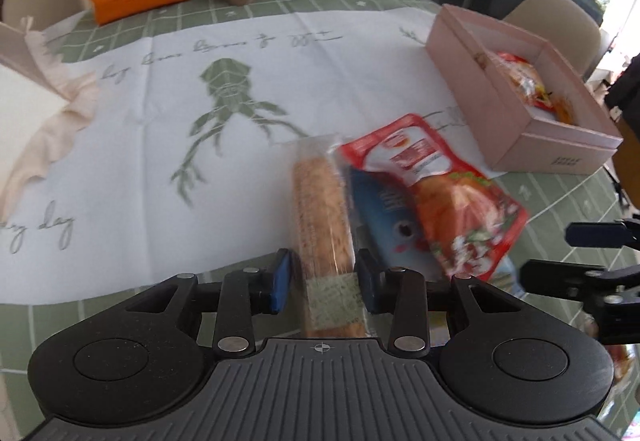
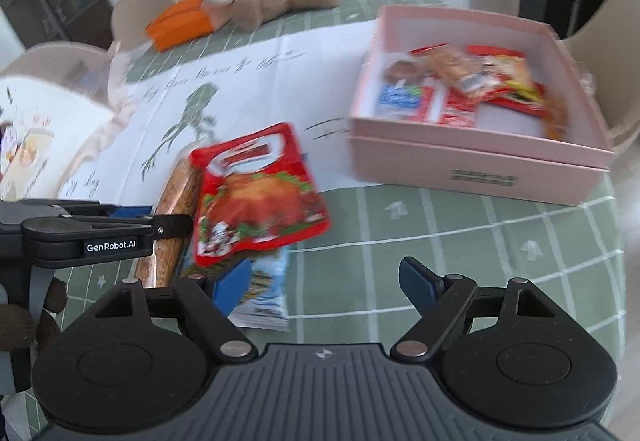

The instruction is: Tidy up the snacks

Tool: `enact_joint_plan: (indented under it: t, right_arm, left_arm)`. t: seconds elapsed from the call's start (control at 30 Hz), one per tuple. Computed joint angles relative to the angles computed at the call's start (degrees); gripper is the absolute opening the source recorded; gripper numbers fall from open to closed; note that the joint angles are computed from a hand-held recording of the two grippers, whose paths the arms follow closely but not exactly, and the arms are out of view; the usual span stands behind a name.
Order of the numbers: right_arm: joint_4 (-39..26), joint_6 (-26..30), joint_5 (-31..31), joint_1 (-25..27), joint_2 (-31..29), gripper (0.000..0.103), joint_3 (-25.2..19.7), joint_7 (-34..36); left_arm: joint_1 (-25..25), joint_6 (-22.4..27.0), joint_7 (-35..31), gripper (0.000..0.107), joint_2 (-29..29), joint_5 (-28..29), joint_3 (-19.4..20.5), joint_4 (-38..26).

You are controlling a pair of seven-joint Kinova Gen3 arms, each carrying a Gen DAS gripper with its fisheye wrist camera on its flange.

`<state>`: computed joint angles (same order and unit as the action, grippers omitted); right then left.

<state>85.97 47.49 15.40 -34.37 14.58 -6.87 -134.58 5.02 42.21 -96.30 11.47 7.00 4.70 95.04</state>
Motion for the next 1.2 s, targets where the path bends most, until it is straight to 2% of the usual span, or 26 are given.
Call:
enact_joint_plan:
  t: [0.23, 0.37, 0.4, 0.47, 0.53, 0.67, 0.8, 0.9, 0.97, 1.1, 1.2]
  right_arm:
    - [-8.25, 2.64, -0.84, -2.63, 7.45, 0.082, 0.37, 2.04]
    - [-10.55, 4.44, 0.74, -5.22, 9.61, 0.082, 1.59, 2.28]
    - [-10.23, 4.17, 1.12, -5.59, 9.51, 0.082, 1.72, 2.42]
    - [-9.4, 3.68, 1.08, -5.6, 8.82, 0.075, 1.58, 3.23]
    - [-8.65, 4.12, 1.45, -5.85, 7.82, 0.059, 1.63, 3.82]
    - [-5.82, 4.62, 1.08, -5.39, 5.13, 0.044, 1.41, 2.87]
    - [-1.66, 3.89, 2.83, -5.63, 2.03, 0.042, 1.34, -1.1]
    - [1.15, 2.68, 3.34, -4.94, 0.21, 0.042, 0.73, -3.68]
    - [2.52, 2.11, 4.09, -4.75, -0.49, 0.042, 0.35, -5.32]
    - [4.36, 1.55, 5.93, -4.91, -1.35, 0.042, -0.24, -8.52]
    - [4.62, 2.7, 9.03, -6.18, -1.44, 0.042, -0.36, -11.88]
  left_arm:
    - [-1.98, 0.53, -1.21, 0.037, -0.39, 1.23, -0.63, 0.35]
    - [-2.84, 0.73, -2.14, 0.037, -0.49, 2.22, -0.72, 0.4]
    - [-2.88, 0.72, -2.23, 0.037, -0.54, 2.29, -0.73, 0.46]
    - [-2.93, 0.66, -2.4, 0.037, -0.56, 2.42, -0.72, 0.55]
    - [-2.91, 0.74, -2.16, 0.037, -0.45, 2.44, -0.79, 0.45]
    - [-2.81, 0.0, -0.82, 0.037, -1.06, 2.62, -1.0, 0.61]
    - [-2.09, -3.44, 0.57, 0.033, -2.68, 2.45, -0.71, 1.02]
    - [-3.41, -4.74, -4.5, 0.033, -2.66, 7.46, 0.89, 0.15]
    - [-2.76, -4.7, -6.37, 0.033, -1.59, 7.88, 1.45, -1.56]
    - [0.92, -6.55, -5.87, 0.033, 1.72, 3.33, 1.53, -5.25]
    - [4.03, -5.14, -3.25, 0.033, 5.07, -1.48, 0.88, -9.18]
